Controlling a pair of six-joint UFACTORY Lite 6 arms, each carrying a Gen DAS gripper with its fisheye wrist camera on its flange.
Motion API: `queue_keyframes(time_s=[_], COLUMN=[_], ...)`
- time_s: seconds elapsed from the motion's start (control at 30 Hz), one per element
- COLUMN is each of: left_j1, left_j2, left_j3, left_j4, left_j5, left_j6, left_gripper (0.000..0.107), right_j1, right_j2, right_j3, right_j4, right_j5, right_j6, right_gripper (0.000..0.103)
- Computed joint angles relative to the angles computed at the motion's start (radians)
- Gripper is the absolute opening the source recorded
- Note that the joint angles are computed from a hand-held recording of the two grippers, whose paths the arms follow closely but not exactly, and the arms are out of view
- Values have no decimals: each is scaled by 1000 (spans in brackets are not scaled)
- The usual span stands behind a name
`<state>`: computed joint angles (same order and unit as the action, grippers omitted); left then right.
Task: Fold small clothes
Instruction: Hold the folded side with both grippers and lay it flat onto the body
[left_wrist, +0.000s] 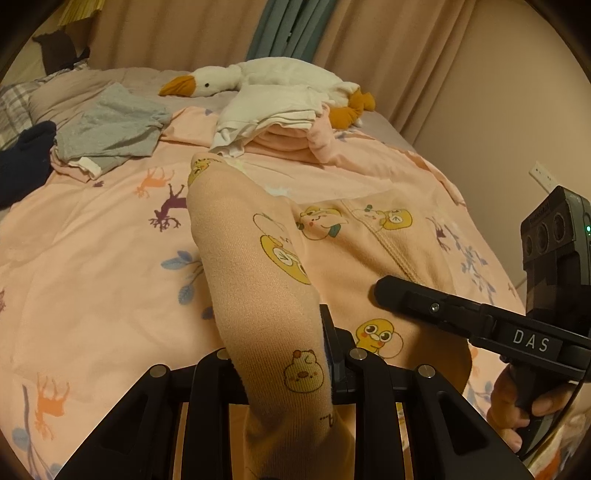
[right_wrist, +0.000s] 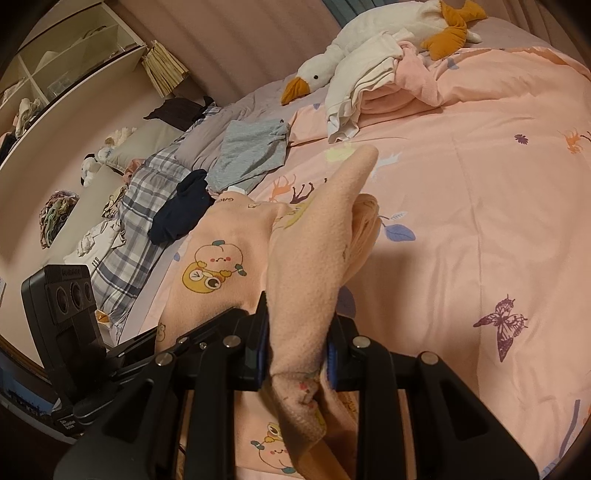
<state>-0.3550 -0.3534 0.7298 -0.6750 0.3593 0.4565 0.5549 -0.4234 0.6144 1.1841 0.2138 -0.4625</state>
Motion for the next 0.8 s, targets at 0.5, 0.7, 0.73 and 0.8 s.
queue_keyframes(time_s=[0.5,0.7,0.73,0.8], left_j1=[-48,-56,-59,-66], left_j2=[67,109,119,131], left_j3=[18,33,38,39], left_j4=[83,106,114,127], left_j5=[-29,-41,-43,-45], left_j6=[-75,-107,-117,-135], left_gripper=[24,24,24,24], right_j1=[2,-11,-12,-6], right_j2=[1,26,31,43], right_j3=[-16,-19,-19,-14], right_j4=[-182,-110,-110,-159], right_j5=[-3,3,3,0], right_j6=[201,129,130,181], right_gripper=[27,27,27,27])
